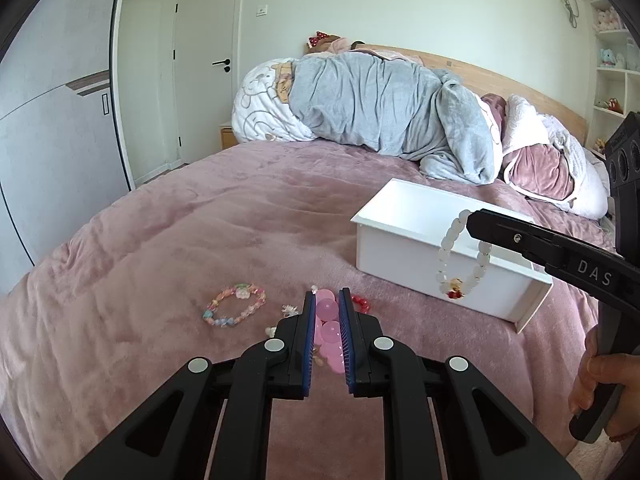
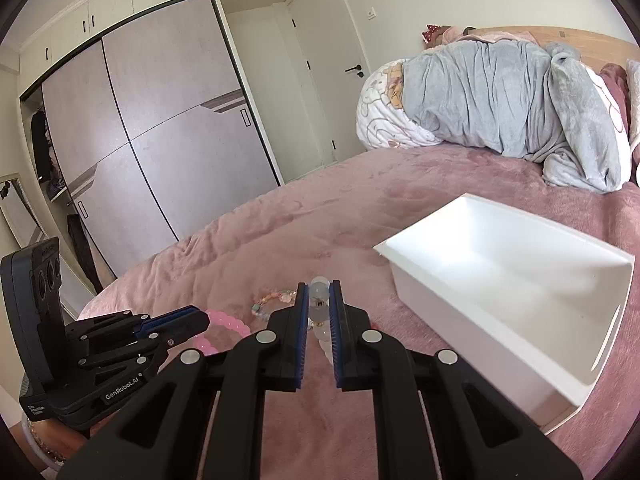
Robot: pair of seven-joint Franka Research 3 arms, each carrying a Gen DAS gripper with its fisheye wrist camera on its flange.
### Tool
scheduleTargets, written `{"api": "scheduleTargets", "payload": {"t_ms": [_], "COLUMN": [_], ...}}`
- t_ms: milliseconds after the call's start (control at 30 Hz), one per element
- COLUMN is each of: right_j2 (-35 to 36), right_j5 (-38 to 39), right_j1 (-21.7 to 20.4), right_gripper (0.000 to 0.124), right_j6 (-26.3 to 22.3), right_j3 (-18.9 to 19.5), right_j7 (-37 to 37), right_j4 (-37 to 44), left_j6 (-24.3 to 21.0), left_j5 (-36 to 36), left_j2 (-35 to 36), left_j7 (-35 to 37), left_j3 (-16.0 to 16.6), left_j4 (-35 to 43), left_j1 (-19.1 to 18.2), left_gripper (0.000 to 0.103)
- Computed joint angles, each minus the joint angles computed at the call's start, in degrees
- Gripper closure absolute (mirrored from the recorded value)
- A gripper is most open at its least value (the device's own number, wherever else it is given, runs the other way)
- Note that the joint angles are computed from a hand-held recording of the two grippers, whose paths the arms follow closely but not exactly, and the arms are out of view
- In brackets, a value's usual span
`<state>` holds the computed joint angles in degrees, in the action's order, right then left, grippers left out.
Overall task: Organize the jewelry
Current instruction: 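Carry both bracelets over the white box and open both tools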
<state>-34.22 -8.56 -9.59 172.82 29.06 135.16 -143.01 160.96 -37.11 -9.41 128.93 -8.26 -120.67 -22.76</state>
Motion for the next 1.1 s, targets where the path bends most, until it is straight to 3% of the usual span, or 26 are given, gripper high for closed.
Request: {"api": "scheduleTargets", "payload": {"t_ms": [133, 333, 733, 867, 1100], "right_j2": [-0.59, -0.92, -3.65, -2.27, -1.31], "right_j5": [-0.85, -1.75, -5.84, -6.73, -8.15], "right_j1": [0.53, -0.98, -14.49, -15.1, -16.17], "right_gripper": [0.113, 0.113, 0.113, 0.113, 0.113], "right_j6": [-0.88, -1.28, -1.53, -1.15, -0.33], "right_j3": [-3.5, -6.09, -1.43, -2.13, -1.46], "right_j7": [-3.62, -8.32, -7.14, -7.66, -7.58], "right_j4": [0.23, 0.7, -2.66, -3.68, -3.07], "left_j6": [-1.1, -2.26, -7.85, -9.58, -15.61], "left_j5": [0.15, 5.99, 24.72, 29.19, 37.0], "left_j2": [2.13, 7.35, 24.45, 29.5, 38.33], "left_j7": [0.71, -3.2, -17.68, -20.4, -27.71], "left_j3": [-1.32, -5.1, -12.06, -13.1, -11.72], "left_j4": [3.87, 11.13, 31.91, 39.32, 51.87], "left_j1": [-0.7, -0.08, 0.19, -1.06, -5.26], "left_gripper": [0.086, 0.086, 0.086, 0.086, 0.086]}}
